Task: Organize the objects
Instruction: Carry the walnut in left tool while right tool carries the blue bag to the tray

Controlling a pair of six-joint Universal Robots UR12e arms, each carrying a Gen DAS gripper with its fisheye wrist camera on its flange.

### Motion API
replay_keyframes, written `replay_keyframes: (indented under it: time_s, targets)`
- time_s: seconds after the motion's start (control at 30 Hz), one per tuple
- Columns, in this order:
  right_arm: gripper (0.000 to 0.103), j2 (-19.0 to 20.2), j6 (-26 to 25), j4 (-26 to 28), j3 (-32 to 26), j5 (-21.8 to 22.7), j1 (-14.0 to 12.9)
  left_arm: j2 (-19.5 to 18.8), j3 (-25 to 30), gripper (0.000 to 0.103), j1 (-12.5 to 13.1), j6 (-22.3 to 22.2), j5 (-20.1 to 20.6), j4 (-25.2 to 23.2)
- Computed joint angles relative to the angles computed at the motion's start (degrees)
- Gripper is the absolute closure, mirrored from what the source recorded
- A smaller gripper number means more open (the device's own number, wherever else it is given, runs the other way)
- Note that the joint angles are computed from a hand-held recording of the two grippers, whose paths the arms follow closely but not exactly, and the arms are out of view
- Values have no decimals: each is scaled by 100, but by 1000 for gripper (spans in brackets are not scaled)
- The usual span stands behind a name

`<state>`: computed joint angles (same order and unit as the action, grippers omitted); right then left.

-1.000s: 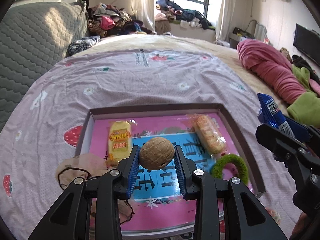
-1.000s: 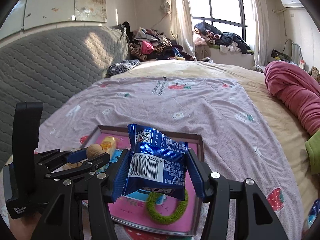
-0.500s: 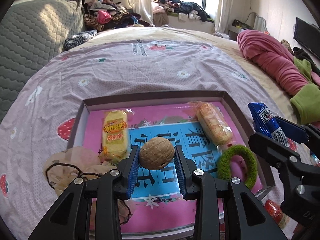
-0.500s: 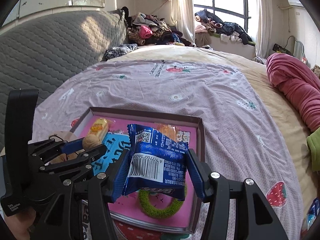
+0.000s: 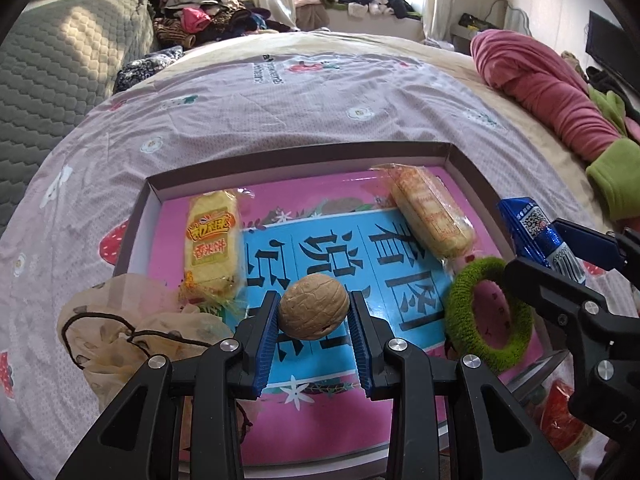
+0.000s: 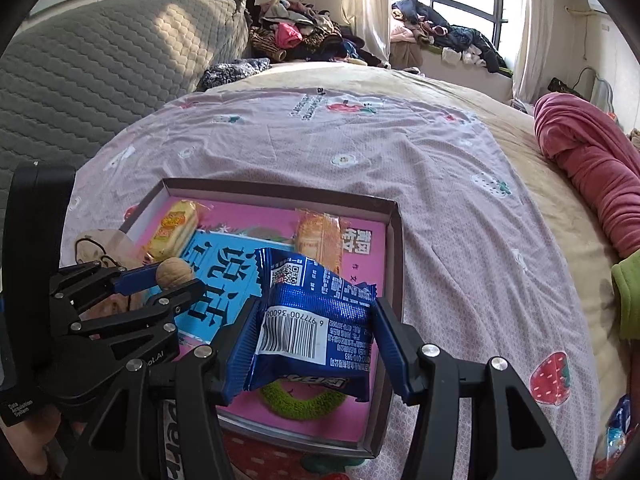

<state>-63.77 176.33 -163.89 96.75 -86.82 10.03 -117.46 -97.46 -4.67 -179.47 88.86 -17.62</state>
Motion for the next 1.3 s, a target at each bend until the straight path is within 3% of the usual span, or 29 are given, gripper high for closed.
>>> replay_keyframes:
  time_s: [1.3]
  targets:
    - [43,204,-45,575,-214,-350,61,-135,79,68,27,-75,-10,-98]
